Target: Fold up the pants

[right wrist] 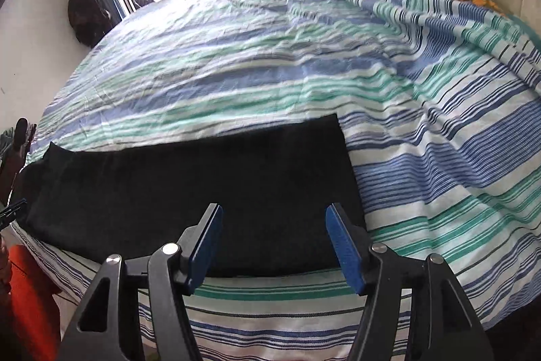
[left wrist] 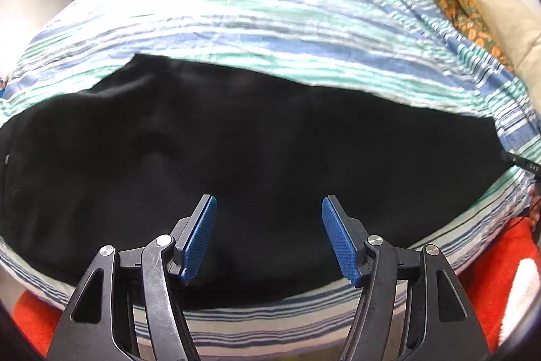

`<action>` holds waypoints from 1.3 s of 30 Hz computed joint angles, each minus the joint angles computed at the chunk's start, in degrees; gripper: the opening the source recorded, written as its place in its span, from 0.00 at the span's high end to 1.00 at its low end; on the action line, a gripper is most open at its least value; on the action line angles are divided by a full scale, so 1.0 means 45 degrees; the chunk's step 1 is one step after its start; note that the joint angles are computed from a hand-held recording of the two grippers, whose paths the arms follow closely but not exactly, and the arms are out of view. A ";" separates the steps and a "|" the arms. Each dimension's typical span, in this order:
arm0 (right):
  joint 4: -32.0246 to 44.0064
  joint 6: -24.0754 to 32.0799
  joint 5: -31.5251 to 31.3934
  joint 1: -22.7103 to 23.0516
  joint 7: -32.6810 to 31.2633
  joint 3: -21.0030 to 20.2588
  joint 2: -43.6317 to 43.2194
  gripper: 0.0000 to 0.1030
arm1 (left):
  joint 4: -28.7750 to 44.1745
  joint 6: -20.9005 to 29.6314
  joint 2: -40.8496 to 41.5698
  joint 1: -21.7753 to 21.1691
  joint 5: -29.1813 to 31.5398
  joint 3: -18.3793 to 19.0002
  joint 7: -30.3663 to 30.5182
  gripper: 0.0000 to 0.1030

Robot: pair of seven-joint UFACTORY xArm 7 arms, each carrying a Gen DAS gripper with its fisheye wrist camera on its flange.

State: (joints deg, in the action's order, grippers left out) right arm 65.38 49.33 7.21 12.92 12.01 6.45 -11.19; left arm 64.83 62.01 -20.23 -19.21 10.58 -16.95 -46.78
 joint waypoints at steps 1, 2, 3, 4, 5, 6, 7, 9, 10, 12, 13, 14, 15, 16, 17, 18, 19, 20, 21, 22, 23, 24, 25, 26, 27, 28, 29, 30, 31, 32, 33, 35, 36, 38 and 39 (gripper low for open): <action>0.0123 0.0448 0.0246 -0.0052 0.0144 -0.0111 0.0249 0.42 | -0.0236 0.0404 -0.0094 -0.0078 -0.0316 0.0169 0.0287 0.36; 0.0067 0.0573 0.0565 -0.0105 0.0200 -0.0229 0.0307 0.48 | -0.0361 0.0558 -0.0001 -0.0119 -0.0398 0.0130 0.0339 0.37; -0.0210 0.0360 0.0946 -0.0151 0.0074 -0.0358 0.0163 0.51 | -0.0557 0.0543 -0.0131 -0.0162 -0.0187 -0.0022 0.0297 0.36; -0.0435 0.0131 0.1275 -0.0176 -0.0009 -0.0437 -0.0014 0.51 | -0.0689 0.0548 -0.0308 -0.0221 0.0079 -0.0197 0.0287 0.33; -0.0648 -0.0063 0.1552 -0.0199 -0.0074 -0.0502 -0.0162 0.51 | -0.0649 0.0700 -0.0355 -0.0301 0.0187 -0.0320 0.0359 0.32; -0.0867 -0.0259 0.1920 -0.0200 -0.0216 -0.0594 -0.0286 0.51 | -0.0596 0.0909 -0.0415 -0.0370 0.0182 -0.0403 0.0348 0.31; -0.1040 -0.0419 0.2234 -0.0206 -0.0315 -0.0669 -0.0401 0.51 | -0.0405 0.1038 -0.0369 -0.0400 0.0123 -0.0441 0.0284 0.31; -0.1287 -0.0697 0.2558 -0.0245 -0.0285 -0.0709 -0.0566 0.51 | 0.0099 0.0660 0.0022 -0.0496 -0.0061 -0.0435 0.0296 0.31; -0.1327 -0.0783 0.2609 -0.0264 -0.0221 -0.0698 -0.0582 0.51 | 0.0426 0.0509 0.0260 -0.0535 0.0001 -0.0450 0.0405 0.31; -0.1336 -0.0881 0.2374 -0.0310 0.0023 -0.0574 -0.0585 0.51 | 0.1706 0.0328 0.1440 -0.0545 0.0417 -0.0529 0.0662 0.30; -0.1229 -0.0844 0.2157 -0.0330 0.0135 -0.0505 -0.0519 0.51 | 0.2407 0.0197 0.2138 -0.0589 0.0640 -0.0511 0.0765 0.29; -0.1170 -0.0814 0.1957 -0.0334 0.0226 -0.0441 -0.0478 0.51 | 0.3212 0.0155 0.2930 -0.0679 0.0879 -0.0466 0.0866 0.28; -0.1104 -0.0746 0.1841 -0.0339 0.0219 -0.0444 -0.0453 0.51 | 0.4071 0.0224 0.3746 -0.0844 0.1167 -0.0415 0.0959 0.27; -0.1093 -0.0743 0.1800 -0.0328 0.0222 -0.0443 -0.0452 0.51 | 0.4997 0.0361 0.4629 -0.1027 0.1538 -0.0341 0.1081 0.27; -0.1129 -0.0784 0.1871 -0.0309 0.0191 -0.0474 -0.0483 0.51 | 0.5946 0.0599 0.5515 -0.1259 0.1958 -0.0251 0.1157 0.27; -0.1204 -0.0857 0.2045 -0.0288 0.0112 -0.0541 -0.0525 0.51 | 0.6935 0.0916 0.6391 -0.1513 0.2320 -0.0119 0.1182 0.27; -0.1279 -0.0943 0.2266 -0.0268 0.0027 -0.0619 -0.0565 0.51 | 0.7604 0.1219 0.6960 -0.1815 0.2513 -0.0010 0.1102 0.27; -0.1347 -0.1054 0.2493 -0.0253 -0.0039 -0.0685 -0.0586 0.51 | 0.8399 0.1587 0.7612 -0.2087 0.2569 0.0115 0.1144 0.27; -0.1426 -0.1162 0.2684 -0.0247 -0.0062 -0.0729 -0.0624 0.51 | 0.9143 0.2004 0.8239 -0.2347 0.2620 0.0258 0.1270 0.27; -0.1464 -0.1226 0.2794 -0.0248 -0.0059 -0.0746 -0.0647 0.51 | 0.9801 0.2505 0.8817 -0.2663 0.2778 0.0418 0.1381 0.27; -0.1487 -0.1280 0.2837 -0.0251 -0.0065 -0.0747 -0.0665 0.51 | 1.0228 0.2936 0.9254 -0.2975 0.2959 0.0599 0.1441 0.28; -0.1495 -0.1317 0.2822 -0.0255 -0.0070 -0.0731 -0.0681 0.51 | 1.0122 0.3021 0.9290 -0.3231 0.2981 0.0749 0.1396 0.28; -0.1487 -0.1349 0.2789 -0.0252 -0.0062 -0.0704 -0.0683 0.51 | 0.9483 0.2743 0.8919 -0.3311 0.2772 0.0773 0.1319 0.28; -0.1515 -0.1409 0.2789 -0.0246 -0.0087 -0.0699 -0.0721 0.51 | 0.8707 0.2242 0.8397 -0.3381 0.2471 0.0774 0.1319 0.28; -0.1589 -0.1499 0.2848 -0.0241 -0.0154 -0.0732 -0.0798 0.51 | 0.8125 0.1932 0.7992 -0.3546 0.2292 0.0783 0.1370 0.28; -0.1707 -0.1678 0.3028 -0.0215 -0.0235 -0.0786 -0.0901 0.51 | 0.7731 0.1829 0.7715 -0.3798 0.2269 0.0811 0.1398 0.28; -0.1872 -0.1923 0.3303 -0.0187 -0.0324 -0.0876 -0.1032 0.51 | 0.7288 0.1771 0.7355 -0.4044 0.2298 0.0801 0.1323 0.28; -0.2109 -0.2240 0.3539 -0.0199 -0.0319 -0.0954 -0.1234 0.51 | 0.6805 0.1592 0.6989 -0.4194 0.2288 0.0766 0.1229 0.27; -0.2416 -0.2675 0.3850 -0.0202 -0.0264 -0.1043 -0.1488 0.51 | 0.6411 0.1423 0.6699 -0.4299 0.2288 0.0716 0.1070 0.27; -0.2800 -0.3148 0.4366 -0.0141 -0.0347 -0.1240 -0.1804 0.51 | 0.6116 0.1316 0.6465 -0.4391 0.2339 0.0658 0.0829 0.27; -0.3184 -0.3647 0.4931 -0.0049 -0.0393 -0.1434 -0.2101 0.51 | 0.5932 0.1212 0.6318 -0.4447 0.2382 0.0597 0.0610 0.27; -0.3870 -0.4426 0.5992 0.0147 -0.0390 -0.1846 -0.2637 0.50 | 0.5799 0.1117 0.6238 -0.4478 0.2389 0.0513 0.0277 0.27; -0.4153 -0.4696 0.6645 0.0347 -0.0523 -0.2159 -0.2868 0.50 | 0.5811 0.1062 0.6324 -0.4445 0.2385 0.0520 0.0185 0.26; -0.4660 -0.4874 0.7749 0.0621 -0.0566 -0.2677 -0.3369 0.50 | 0.5691 0.0923 0.6311 -0.4411 0.2356 0.0519 0.0079 0.26; -0.4811 -0.4758 0.8084 0.0671 -0.0456 -0.2839 -0.3580 0.50 | 0.5606 0.0833 0.6266 -0.4386 0.2325 0.0515 0.0072 0.26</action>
